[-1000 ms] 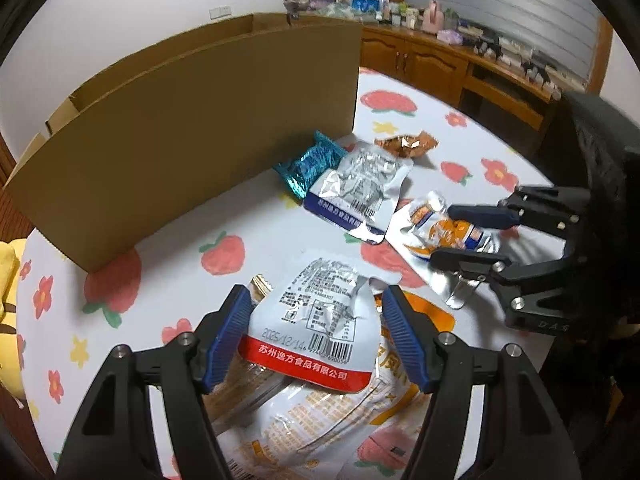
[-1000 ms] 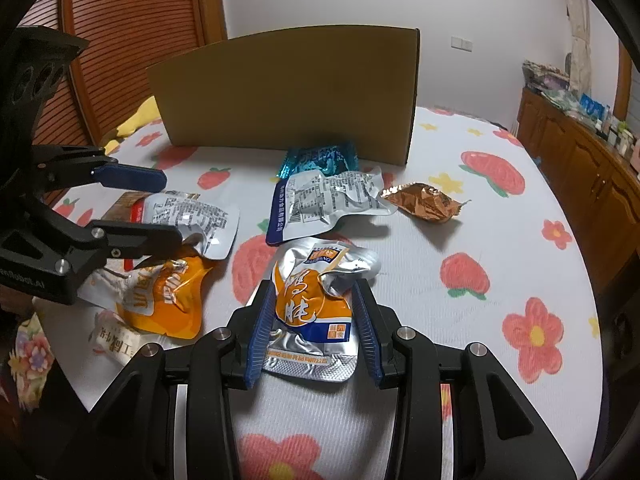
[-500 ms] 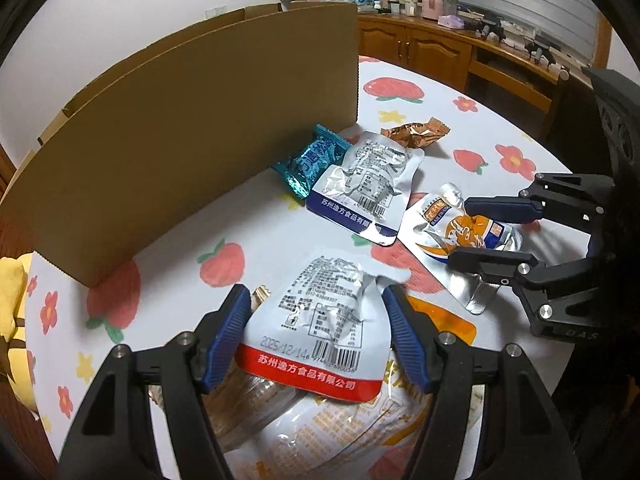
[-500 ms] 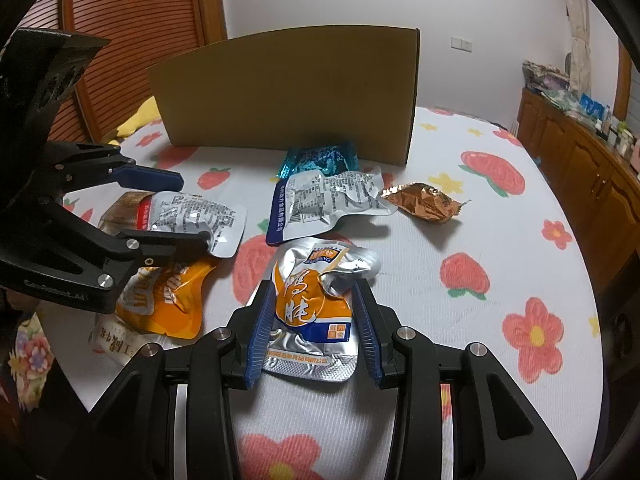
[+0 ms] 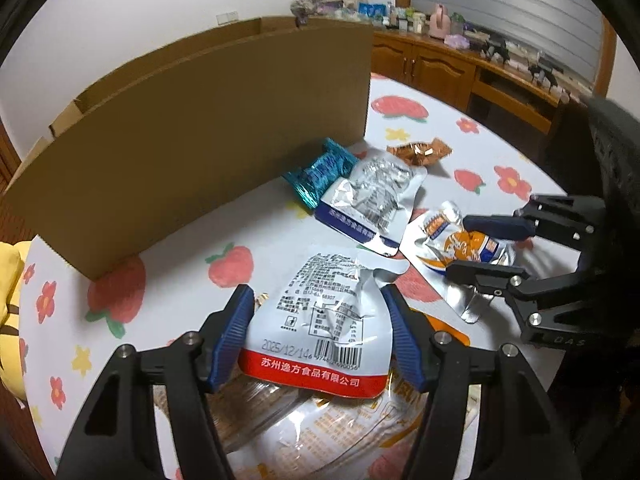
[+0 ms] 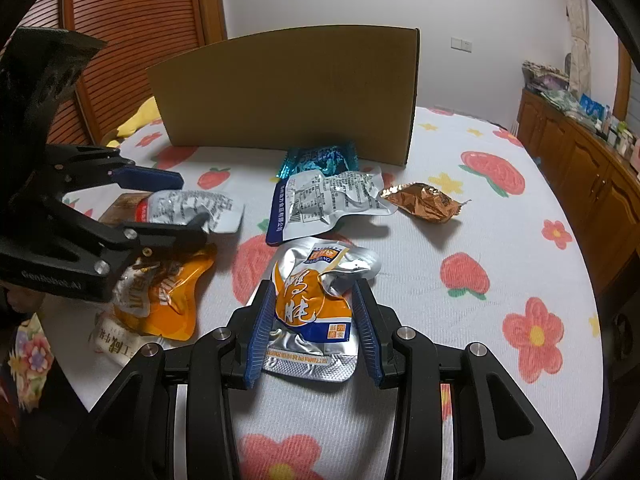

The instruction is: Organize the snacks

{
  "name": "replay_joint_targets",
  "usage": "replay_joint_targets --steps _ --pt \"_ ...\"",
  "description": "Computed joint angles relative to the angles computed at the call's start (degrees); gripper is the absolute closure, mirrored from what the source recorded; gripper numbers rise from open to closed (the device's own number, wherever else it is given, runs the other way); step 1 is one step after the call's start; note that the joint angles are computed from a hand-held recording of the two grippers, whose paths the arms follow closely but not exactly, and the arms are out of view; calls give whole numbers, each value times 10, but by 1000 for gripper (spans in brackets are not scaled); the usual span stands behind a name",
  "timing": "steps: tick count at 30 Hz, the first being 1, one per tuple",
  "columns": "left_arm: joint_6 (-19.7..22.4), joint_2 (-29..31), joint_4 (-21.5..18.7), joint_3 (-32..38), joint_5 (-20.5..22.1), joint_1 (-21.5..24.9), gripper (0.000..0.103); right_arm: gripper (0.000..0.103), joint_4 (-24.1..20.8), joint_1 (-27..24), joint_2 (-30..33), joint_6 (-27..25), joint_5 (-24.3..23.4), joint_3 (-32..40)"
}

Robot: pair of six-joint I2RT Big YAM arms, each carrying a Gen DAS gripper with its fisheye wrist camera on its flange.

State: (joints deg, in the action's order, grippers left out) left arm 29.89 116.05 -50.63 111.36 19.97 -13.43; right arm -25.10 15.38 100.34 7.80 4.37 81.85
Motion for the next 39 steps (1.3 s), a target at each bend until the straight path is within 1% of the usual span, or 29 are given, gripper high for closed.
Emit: replay_joint_targets --steps 6,10,16,19,24,32,33,36,39 --pt "-28 -22 27 -23 21 12 38 65 0 0 0 0 1 0" --pt "-47 -39 53 -47 25 19 38 65 0 0 0 0 0 0" --pt "-64 -64 85 -82 34 27 38 65 0 0 0 2 -2 0" --pt "-68 -70 90 -90 40 29 38 64 -1 -1 -1 -3 -8 0" --pt "-66 -83 104 -112 40 31 38 66 -6 2 -1 -4 -5 3" --pt "-77 -88 113 -119 47 34 38 67 -7 6 -9 -2 -6 -4" --pt "-79 -89 115 -120 47 34 38 68 -6 6 -10 -3 -5 -5" --pt "-83 -94 120 -125 49 36 38 76 7 5 -20 4 -9 -15" --pt "-85 -93 120 -123 48 36 38 78 -1 5 -23 1 -7 -12"
